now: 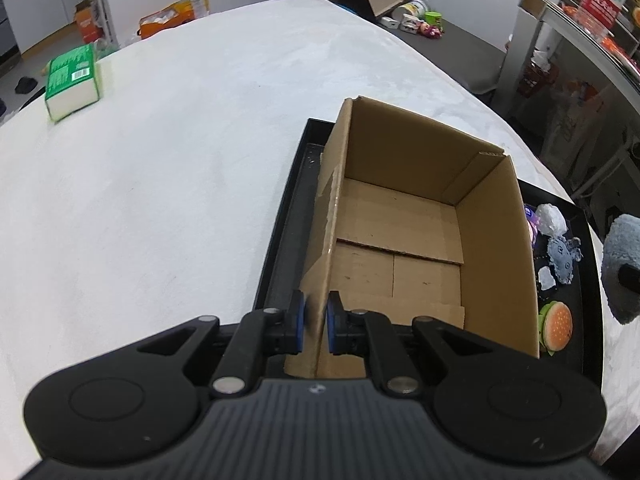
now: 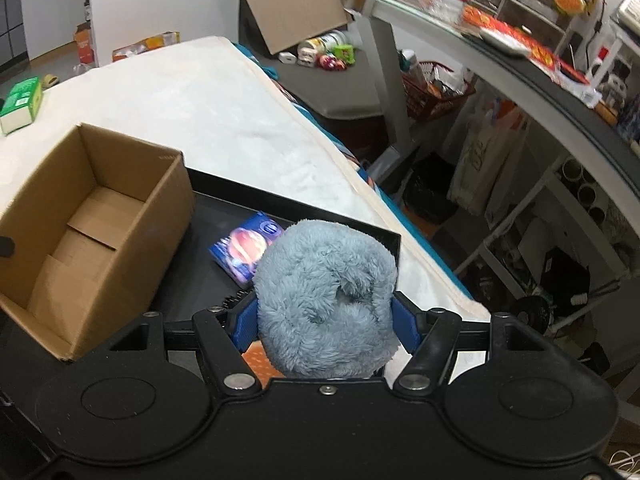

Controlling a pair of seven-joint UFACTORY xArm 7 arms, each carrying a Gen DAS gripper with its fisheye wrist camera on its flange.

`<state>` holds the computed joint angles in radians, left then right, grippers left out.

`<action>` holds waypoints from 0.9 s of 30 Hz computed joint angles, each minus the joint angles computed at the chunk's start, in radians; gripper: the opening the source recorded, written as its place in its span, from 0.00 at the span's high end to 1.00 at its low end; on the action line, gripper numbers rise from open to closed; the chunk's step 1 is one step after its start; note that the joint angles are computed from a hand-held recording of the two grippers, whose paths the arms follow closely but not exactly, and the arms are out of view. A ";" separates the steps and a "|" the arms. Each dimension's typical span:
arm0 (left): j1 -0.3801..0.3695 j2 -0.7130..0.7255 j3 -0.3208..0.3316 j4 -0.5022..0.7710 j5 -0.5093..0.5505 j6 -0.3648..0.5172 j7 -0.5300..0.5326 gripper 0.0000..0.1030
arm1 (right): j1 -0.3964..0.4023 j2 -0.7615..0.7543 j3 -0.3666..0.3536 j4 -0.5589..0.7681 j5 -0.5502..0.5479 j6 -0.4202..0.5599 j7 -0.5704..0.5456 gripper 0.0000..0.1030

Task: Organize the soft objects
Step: 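Carry the grey plush with the right tool over the cardboard box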

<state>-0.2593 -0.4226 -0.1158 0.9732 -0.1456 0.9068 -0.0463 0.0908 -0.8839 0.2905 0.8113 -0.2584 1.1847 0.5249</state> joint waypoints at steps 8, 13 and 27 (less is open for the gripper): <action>0.002 -0.003 0.005 0.001 -0.012 0.002 -0.013 0.90 | 0.012 0.050 0.037 0.066 -0.010 -0.007 0.007 0.37; 0.002 -0.010 0.007 -0.004 -0.015 -0.008 -0.014 0.90 | 0.020 0.093 0.060 0.106 -0.025 -0.014 0.014 0.37; 0.000 -0.020 0.015 -0.033 -0.038 -0.026 -0.006 0.90 | 0.053 0.249 0.090 0.218 -0.073 -0.069 0.037 0.37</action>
